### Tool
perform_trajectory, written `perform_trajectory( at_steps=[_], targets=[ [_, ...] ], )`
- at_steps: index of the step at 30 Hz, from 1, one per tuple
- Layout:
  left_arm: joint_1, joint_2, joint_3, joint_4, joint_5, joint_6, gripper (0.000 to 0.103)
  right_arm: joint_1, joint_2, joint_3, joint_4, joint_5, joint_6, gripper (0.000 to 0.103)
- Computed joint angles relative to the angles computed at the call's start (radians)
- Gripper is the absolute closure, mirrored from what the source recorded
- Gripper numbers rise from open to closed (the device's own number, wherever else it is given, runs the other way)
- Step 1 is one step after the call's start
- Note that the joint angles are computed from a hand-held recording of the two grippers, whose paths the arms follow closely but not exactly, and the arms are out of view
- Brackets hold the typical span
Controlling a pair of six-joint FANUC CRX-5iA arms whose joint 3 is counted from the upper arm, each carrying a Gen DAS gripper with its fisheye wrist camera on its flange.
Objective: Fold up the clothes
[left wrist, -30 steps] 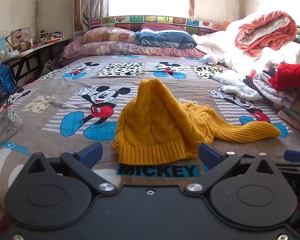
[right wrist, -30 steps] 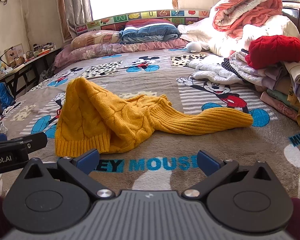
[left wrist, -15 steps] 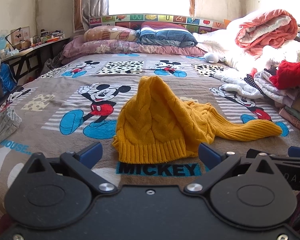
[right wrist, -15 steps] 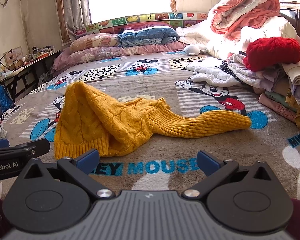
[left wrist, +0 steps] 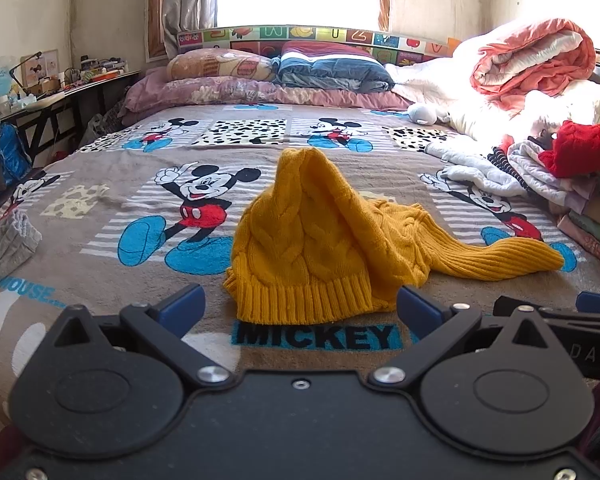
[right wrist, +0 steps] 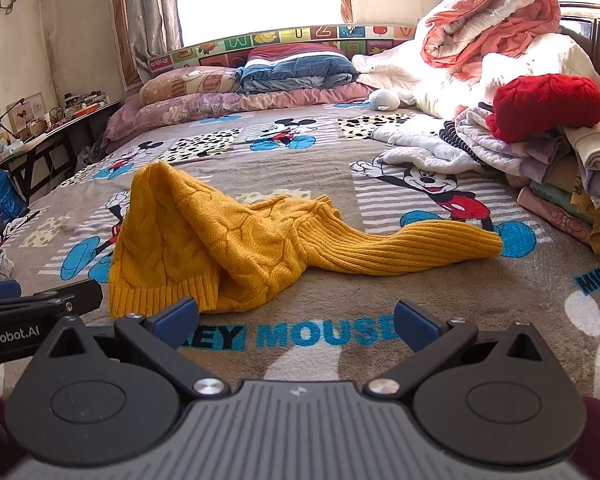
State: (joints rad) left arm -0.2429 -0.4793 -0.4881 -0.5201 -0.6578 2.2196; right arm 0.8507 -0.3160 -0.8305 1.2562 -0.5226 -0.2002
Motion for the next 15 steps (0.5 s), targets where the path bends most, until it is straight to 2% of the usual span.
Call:
perform_trajectory(
  at_steps=[15],
  targets=[
    [0.004, 0.004, -0.003, 0.009, 0.006, -0.012, 0.000, -0.002, 0.003, -0.004, 0.014, 0.000, -0.018, 0.000]
  ],
)
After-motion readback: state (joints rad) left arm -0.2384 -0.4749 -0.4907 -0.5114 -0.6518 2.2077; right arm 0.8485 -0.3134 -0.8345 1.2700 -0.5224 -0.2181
